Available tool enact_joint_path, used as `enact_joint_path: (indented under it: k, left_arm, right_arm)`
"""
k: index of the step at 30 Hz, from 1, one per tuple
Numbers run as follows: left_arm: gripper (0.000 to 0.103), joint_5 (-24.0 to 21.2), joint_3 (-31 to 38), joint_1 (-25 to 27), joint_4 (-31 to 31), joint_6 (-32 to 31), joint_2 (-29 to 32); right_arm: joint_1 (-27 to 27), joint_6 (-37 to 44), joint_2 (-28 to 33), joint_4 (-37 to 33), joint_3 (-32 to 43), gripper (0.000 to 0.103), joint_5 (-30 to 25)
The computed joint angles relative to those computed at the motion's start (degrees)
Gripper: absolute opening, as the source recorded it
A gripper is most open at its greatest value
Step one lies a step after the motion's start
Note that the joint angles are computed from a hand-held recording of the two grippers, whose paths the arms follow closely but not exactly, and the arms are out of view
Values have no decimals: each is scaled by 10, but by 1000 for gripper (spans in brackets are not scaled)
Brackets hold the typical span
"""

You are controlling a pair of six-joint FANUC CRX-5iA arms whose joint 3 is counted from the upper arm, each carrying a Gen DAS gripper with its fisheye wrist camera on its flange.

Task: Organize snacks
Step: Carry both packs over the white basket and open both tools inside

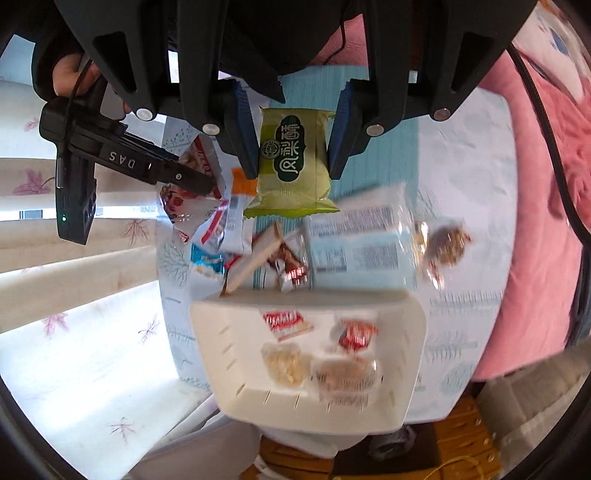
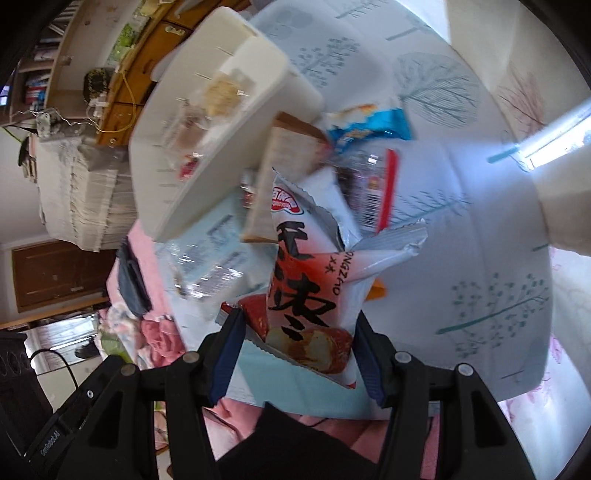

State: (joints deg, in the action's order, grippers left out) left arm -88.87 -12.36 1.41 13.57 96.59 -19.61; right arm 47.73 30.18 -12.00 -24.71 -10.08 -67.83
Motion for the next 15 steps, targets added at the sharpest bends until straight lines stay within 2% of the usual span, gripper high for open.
enact_joint_path:
  k: [10, 15]
  left_arm:
    - [36, 10, 71, 45, 19, -80, 44]
    - [36, 31, 98, 57, 30, -105, 74]
  right_arm:
    - [9, 8, 52, 29, 82, 57, 31]
    - [33, -1, 88, 112, 123, 57, 35]
